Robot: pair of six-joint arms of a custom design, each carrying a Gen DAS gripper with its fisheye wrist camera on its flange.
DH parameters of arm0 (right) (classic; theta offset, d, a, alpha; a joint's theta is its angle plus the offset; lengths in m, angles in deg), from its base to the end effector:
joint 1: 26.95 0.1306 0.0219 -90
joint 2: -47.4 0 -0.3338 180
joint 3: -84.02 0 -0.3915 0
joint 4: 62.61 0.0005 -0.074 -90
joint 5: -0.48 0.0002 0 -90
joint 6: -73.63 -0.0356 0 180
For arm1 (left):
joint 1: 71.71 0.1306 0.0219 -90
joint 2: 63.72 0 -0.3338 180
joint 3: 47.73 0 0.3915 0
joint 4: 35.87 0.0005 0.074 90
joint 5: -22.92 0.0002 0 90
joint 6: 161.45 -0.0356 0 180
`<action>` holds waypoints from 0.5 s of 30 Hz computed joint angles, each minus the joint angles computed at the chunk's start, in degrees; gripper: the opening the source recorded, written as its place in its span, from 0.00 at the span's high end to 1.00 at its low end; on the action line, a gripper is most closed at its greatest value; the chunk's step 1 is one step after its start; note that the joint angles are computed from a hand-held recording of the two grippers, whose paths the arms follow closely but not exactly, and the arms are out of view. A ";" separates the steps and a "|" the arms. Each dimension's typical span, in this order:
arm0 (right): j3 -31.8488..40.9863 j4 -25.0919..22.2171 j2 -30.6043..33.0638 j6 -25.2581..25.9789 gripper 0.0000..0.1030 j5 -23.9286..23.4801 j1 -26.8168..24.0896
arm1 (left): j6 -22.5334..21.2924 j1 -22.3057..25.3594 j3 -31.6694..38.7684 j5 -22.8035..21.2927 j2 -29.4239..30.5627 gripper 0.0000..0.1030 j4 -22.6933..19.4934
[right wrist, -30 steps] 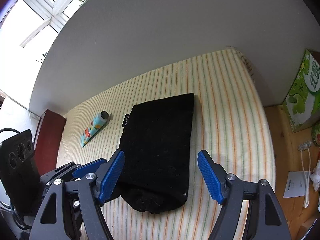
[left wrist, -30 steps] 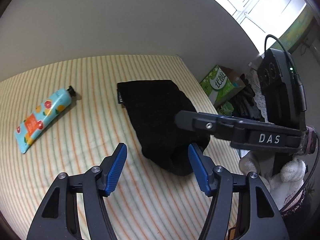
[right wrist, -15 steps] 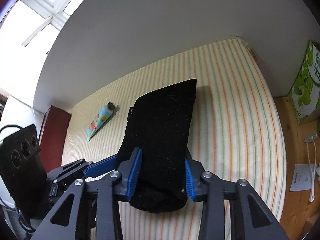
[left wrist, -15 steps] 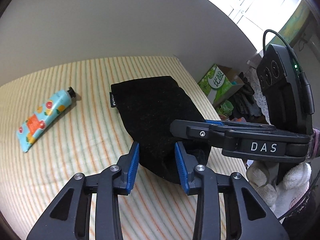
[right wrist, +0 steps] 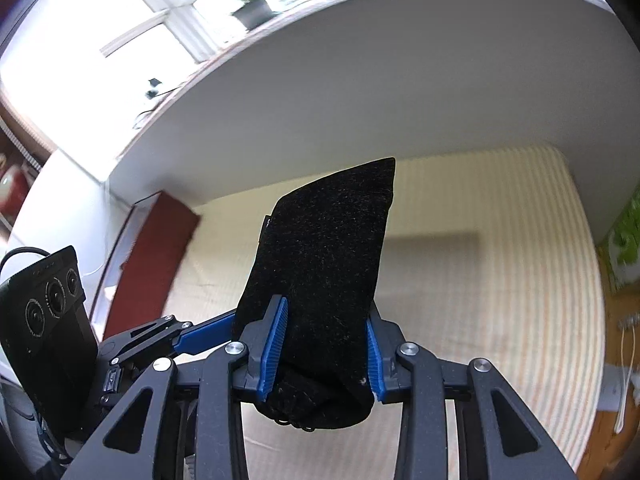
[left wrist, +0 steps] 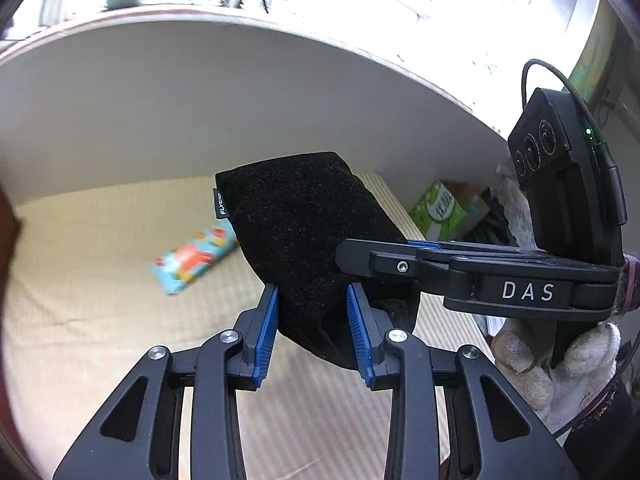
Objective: Organize soft objects
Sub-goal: 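Carry the black pouch into the box and open both grippers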
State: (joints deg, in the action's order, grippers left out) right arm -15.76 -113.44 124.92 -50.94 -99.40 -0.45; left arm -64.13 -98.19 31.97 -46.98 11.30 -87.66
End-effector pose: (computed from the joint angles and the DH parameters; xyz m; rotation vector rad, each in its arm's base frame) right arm 0.3675 0.1895 0.3936 0.0939 2.5127 0.6756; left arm 0.3513 -0.1892 0.4062 0.5727 2.3740 -0.6913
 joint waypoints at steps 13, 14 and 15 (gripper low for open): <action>17.90 0.61 13.61 2.93 0.68 0.99 10.09 | -6.66 12.66 -2.22 -2.99 -8.90 0.70 -2.84; 19.22 0.49 14.57 3.20 0.68 0.87 10.62 | -7.20 13.85 -2.34 -3.24 -9.34 0.70 -2.84; 21.02 0.33 15.99 3.55 0.68 0.81 11.24 | -7.74 15.00 -2.45 -3.50 -9.71 0.70 -2.84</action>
State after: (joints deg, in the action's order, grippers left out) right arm 5.26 -113.11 140.91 -47.39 -98.60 10.79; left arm -71.86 -83.19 29.52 -50.48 1.59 -90.50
